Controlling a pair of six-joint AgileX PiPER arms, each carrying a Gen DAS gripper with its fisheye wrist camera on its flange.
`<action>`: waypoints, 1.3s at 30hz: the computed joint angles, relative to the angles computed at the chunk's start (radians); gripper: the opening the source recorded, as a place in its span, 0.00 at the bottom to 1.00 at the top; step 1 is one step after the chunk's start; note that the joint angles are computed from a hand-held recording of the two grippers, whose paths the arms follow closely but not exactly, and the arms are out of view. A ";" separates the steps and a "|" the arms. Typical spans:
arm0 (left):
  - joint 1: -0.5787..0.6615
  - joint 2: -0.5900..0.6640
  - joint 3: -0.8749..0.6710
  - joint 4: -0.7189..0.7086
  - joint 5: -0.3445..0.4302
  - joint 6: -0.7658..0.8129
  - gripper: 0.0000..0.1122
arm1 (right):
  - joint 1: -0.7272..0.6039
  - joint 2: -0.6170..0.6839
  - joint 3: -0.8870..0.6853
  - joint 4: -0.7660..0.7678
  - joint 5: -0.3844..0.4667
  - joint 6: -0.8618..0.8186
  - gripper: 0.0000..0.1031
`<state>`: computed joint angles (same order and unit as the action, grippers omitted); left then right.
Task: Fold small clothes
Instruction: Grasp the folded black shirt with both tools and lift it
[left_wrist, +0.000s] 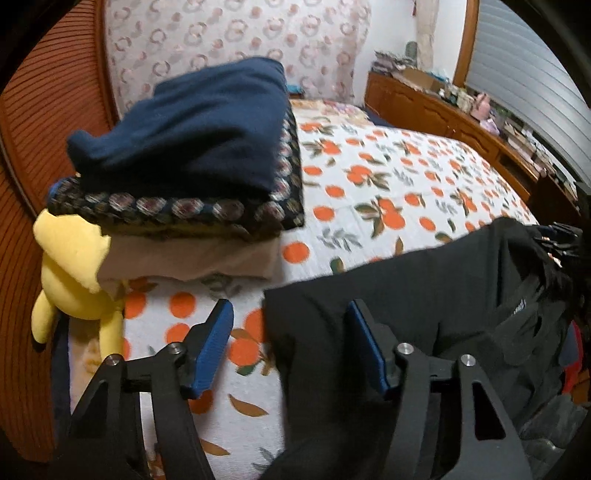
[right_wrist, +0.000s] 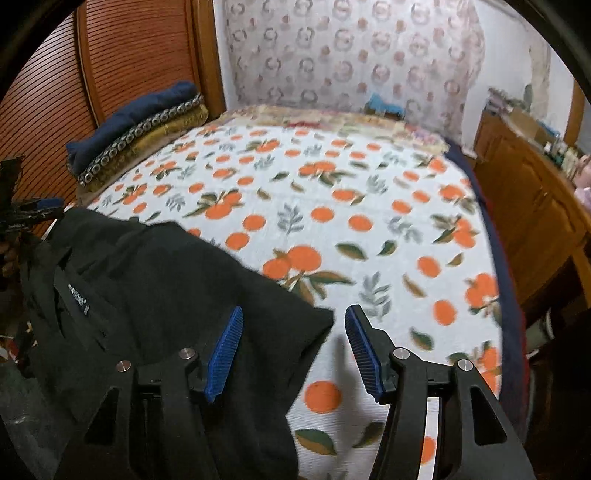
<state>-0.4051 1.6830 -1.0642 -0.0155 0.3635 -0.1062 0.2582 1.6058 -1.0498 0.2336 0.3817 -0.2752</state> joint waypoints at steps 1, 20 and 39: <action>0.000 0.007 -0.002 -0.017 0.004 0.018 0.58 | -0.003 0.005 0.002 0.026 0.003 -0.023 0.58; 0.011 -0.027 0.064 -0.452 -0.049 0.428 0.11 | 0.035 0.059 -0.040 0.053 0.012 -0.089 0.27; -0.216 -0.423 0.076 0.117 -0.067 -0.137 0.10 | 0.148 -0.441 0.194 -0.528 -0.055 0.536 0.10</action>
<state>-0.6207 1.2598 -0.9885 0.1011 0.2961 -0.2428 0.4067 1.1648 -0.8555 -0.2942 0.3266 0.2611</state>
